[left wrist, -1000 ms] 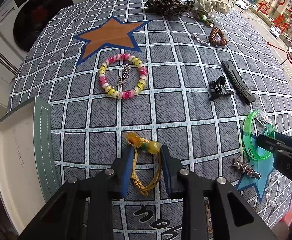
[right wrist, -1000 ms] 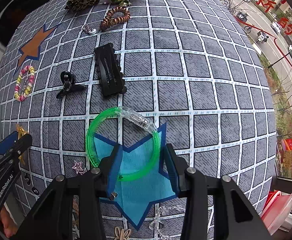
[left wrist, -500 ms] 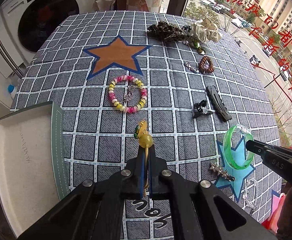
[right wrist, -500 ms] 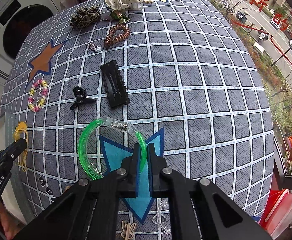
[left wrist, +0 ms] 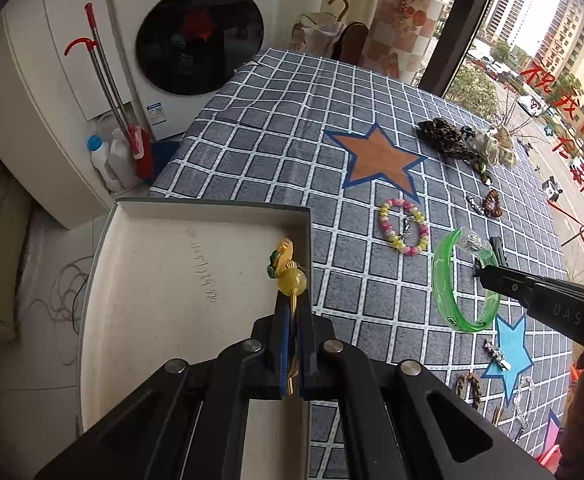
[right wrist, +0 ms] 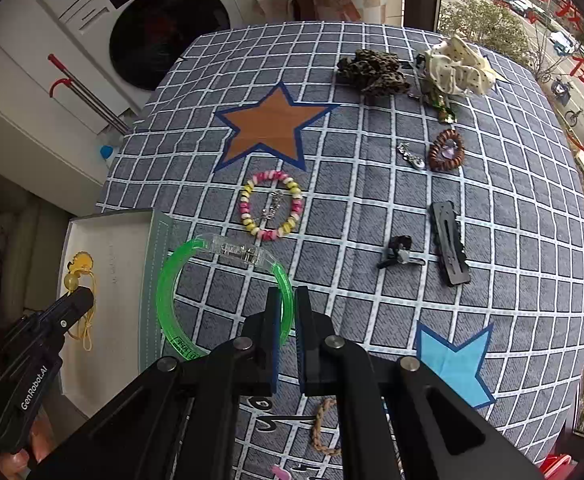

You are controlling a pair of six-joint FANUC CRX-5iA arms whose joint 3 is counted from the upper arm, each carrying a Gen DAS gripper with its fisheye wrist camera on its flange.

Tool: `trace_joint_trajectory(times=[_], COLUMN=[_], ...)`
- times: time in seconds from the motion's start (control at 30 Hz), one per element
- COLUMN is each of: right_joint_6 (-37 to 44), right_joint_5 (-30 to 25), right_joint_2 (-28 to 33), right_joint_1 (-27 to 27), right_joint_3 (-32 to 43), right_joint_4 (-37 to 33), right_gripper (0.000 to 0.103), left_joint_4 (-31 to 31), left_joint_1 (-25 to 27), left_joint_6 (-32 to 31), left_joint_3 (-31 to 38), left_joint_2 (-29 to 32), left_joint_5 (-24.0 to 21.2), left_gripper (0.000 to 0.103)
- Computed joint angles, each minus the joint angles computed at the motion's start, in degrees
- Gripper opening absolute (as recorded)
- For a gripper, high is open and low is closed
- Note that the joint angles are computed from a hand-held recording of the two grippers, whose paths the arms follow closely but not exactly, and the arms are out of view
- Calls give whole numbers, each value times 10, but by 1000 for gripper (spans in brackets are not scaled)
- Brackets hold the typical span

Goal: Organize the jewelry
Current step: 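Carry both bracelets into the white tray and open both grippers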

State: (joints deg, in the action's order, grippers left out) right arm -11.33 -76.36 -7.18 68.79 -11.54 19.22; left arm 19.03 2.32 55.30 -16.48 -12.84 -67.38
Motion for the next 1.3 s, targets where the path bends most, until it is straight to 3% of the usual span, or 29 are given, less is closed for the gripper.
trace_joint_trajectory(times=[0.27,0.63,1.07,1.13,1.17,1.2,1.3], right_joint_6=[142,263,276,273,270,265,252], right_joint_5=[75,62,43,55,61,71,94], right_joint_2=[141,277,304,297,291,283,264], right_joint_1=[-59,-96,-102,-102,-102,-100,-95], right_joint_3=[135,264,283,275,268,259,239], right_joint_4=[-25,-81,-102,-108,-107,-103,-88], right_gripper=[7,7,10,20,33,39,39], left_joint_4=[-45,-84,-140,-142,-142,-145,-155], left_joint_1=[66,72,49,47,47,45,41], left_joint_6=[1,12,43,44,45,46,49], left_joint_3=[-5,-18,-8,-5,-3,-1,4], left_joint_2=[22,51,60,61,62,63,63], left_joint_5=[24,58,63,57,54,50,43], left_gripper=[9,9,9,9,9,9,9])
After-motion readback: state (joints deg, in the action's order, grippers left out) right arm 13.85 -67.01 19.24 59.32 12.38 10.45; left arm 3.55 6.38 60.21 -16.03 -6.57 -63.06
